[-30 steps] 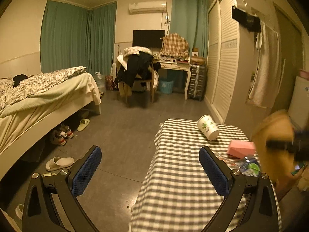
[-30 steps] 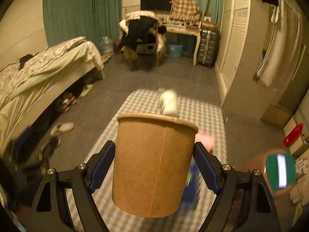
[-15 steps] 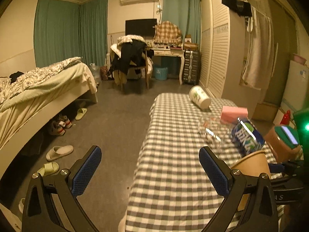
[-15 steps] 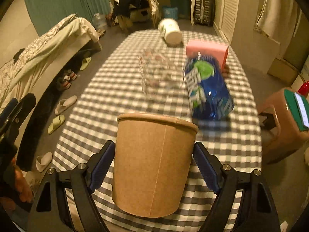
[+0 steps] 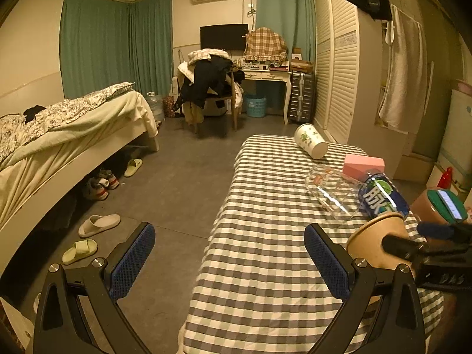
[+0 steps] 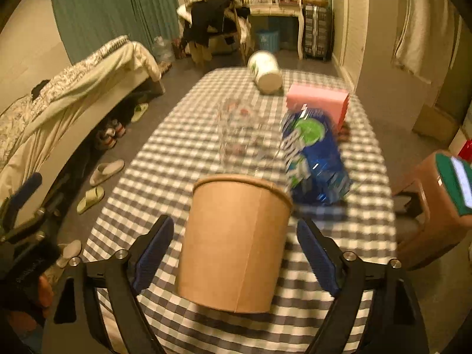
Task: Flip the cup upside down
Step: 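Carry the brown cup toward the left tool while the left tool grasps it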
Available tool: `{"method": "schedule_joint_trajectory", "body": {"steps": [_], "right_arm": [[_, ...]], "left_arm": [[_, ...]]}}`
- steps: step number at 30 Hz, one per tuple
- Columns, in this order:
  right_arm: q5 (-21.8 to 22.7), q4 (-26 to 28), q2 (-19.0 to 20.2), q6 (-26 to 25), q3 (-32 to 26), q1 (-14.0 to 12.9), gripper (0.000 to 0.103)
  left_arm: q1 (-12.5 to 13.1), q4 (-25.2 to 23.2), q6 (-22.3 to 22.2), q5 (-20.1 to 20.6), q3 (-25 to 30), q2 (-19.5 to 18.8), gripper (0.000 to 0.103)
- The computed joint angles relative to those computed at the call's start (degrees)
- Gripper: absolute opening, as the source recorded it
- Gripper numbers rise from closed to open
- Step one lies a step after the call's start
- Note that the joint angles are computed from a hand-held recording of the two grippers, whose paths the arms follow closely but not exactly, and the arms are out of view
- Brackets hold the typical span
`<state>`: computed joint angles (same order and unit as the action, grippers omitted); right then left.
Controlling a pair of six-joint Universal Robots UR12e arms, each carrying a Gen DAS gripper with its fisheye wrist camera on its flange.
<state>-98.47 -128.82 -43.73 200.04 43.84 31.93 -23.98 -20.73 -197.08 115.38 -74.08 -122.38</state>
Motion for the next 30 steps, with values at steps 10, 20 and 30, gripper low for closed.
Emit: {"method": "schedule_joint_trajectory", "body": {"steps": [10,20,30], "right_arm": [[-10.8,-13.8,-6.7,-1.8,11.3,0.2,0.092],[-17.2,-20.7,-11.1,-0.4,20.7,-0.9,0.092],[-15.7,-23.3,-12.5,2.2,25.4,-2.3,0.092]], "left_arm": [[-2.8,0.2,1.2,0.1,3.3,-1.6,0.103],[-5.2,-1.4,3.9,-3.2,6.7,-4.0,0.103],[-5.8,-4.3,0.3,-5.2,7.4,-5.5,0.103]]}}
